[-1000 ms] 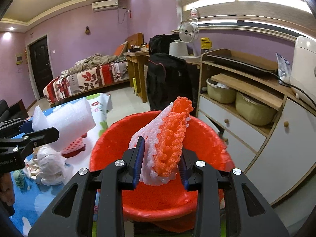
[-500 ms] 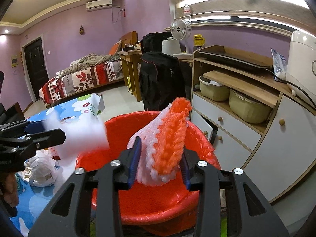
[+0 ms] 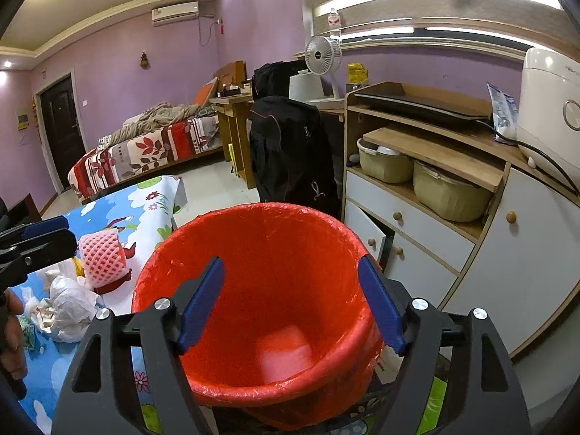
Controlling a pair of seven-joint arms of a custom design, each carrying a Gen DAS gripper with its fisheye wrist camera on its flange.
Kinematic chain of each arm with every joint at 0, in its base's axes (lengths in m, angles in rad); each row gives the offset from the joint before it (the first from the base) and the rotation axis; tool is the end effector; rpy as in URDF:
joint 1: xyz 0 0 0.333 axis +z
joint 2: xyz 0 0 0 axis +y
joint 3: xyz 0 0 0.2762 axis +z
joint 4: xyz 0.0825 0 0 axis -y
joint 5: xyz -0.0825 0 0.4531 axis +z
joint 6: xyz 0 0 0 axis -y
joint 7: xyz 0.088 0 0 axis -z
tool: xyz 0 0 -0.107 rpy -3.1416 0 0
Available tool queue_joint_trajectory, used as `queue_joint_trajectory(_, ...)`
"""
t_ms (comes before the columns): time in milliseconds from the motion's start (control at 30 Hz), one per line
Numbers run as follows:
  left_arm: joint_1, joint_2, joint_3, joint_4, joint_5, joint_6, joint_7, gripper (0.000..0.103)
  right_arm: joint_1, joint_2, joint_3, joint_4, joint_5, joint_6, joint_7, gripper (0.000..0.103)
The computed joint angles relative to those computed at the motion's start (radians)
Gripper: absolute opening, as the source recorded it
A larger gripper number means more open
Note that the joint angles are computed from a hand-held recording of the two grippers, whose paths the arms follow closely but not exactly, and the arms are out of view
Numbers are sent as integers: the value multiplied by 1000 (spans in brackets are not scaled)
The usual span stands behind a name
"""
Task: Collect trash
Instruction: 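Move both tools back over the trash pile on the bed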
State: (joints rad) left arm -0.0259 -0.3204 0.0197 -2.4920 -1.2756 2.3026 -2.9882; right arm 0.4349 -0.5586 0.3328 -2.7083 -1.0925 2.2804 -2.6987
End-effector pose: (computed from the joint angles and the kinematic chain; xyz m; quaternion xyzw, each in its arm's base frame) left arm 0.5211 -0.0235 0.3507 -0.3028 0.8272 -0.4655 0.0856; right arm 0.3565 0.2858 0.3404 -0.4293 0.7623 -0.3949 0.2804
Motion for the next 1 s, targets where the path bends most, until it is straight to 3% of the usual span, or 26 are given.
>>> queue_joint_trajectory(400, 36, -66, 54, -51, -25, -13, 37, 92, 15, 17, 21, 28, -19, 0, 26, 77)
queue_joint_trajectory(1000, 178, 35, 97, 26, -74, 17, 45, 90, 41, 209, 20, 201, -171, 52, 80, 80)
